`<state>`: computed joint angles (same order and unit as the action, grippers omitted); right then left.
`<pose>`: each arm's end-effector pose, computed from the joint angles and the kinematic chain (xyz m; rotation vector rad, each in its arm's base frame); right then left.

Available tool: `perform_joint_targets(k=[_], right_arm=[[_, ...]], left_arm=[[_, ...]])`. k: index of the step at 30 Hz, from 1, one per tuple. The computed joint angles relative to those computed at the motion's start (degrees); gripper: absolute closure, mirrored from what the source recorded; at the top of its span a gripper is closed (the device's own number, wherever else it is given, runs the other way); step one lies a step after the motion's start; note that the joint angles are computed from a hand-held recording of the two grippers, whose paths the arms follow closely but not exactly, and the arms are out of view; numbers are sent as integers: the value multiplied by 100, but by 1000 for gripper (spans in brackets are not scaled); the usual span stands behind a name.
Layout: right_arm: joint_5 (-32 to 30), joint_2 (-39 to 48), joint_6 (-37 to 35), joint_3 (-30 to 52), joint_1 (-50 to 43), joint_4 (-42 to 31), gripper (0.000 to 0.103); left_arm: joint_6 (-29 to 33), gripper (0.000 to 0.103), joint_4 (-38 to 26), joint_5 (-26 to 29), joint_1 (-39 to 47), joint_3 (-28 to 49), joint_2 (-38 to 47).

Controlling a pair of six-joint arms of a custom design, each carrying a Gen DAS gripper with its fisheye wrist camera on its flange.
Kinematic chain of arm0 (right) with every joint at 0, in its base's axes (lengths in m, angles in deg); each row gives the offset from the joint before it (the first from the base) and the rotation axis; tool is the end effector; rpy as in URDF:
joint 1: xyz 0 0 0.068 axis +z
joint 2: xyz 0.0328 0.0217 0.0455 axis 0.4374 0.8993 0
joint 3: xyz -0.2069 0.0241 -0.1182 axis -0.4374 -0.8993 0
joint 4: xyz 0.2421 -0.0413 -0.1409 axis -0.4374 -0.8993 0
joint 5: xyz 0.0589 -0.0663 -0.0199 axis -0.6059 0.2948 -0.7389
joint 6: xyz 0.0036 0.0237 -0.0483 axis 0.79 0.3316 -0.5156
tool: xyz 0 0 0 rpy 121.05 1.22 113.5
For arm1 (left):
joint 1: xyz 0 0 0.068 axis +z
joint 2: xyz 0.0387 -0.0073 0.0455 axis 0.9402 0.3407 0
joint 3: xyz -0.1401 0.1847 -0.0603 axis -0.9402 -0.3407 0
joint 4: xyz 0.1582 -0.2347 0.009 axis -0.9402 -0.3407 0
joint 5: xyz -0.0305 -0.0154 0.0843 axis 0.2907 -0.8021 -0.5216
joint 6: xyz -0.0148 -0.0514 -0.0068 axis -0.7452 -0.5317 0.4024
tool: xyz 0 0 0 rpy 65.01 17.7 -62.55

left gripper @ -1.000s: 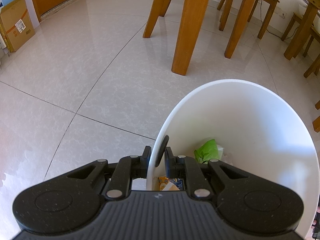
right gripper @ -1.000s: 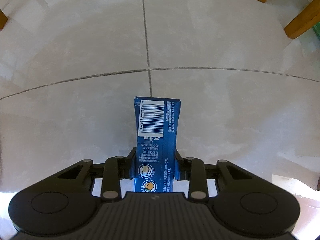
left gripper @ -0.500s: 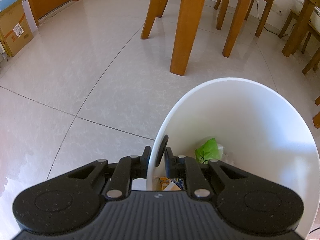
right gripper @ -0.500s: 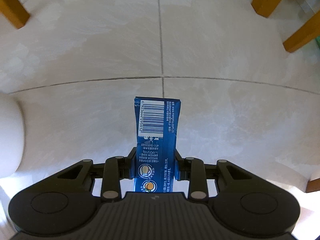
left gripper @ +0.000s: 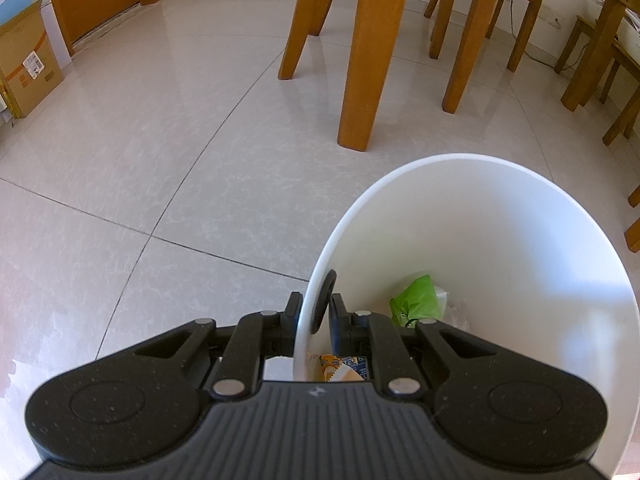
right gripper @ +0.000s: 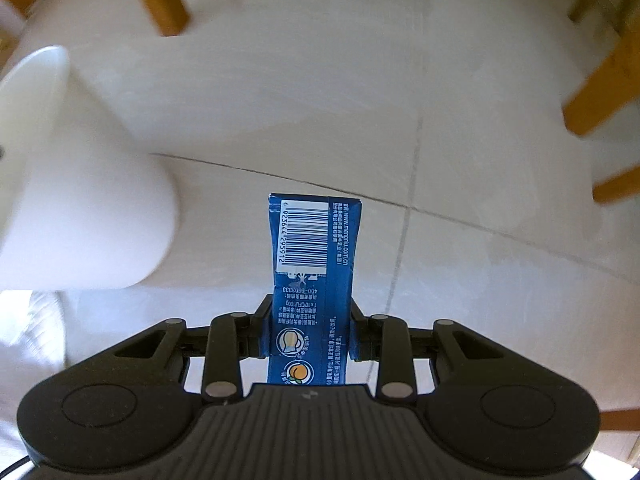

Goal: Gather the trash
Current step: 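Carry the blue carton over the bin and open the right gripper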

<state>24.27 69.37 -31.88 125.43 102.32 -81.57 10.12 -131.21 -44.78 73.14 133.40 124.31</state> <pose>0.0212 0.1281 0.2725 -1.3565 2.7085 0.7248 0.4128 0.0115 0.2858 0.5984 2.5470 -0.2290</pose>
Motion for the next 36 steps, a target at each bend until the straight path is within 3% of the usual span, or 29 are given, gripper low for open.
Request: perform_joint_targets(k=[10, 14, 23, 26, 36], right_arm=[[434, 1663, 803, 2794, 1637, -411, 65], [774, 2650, 1333, 4448, 2343, -765, 65], [779, 4745, 1098, 6830, 2544, -606, 65], [701, 5150, 1182, 7393, 2572, -659, 65], [451, 6256, 1660, 7738, 2488, -24, 65]], left_arm=[[0, 92, -66, 68, 25, 109, 69], [-26, 92, -101, 60, 14, 152, 85], [-18, 91, -114, 73, 17, 188, 125], [-25, 91, -131, 78, 16, 227, 153], [-55, 91, -136, 100, 33, 228, 166]])
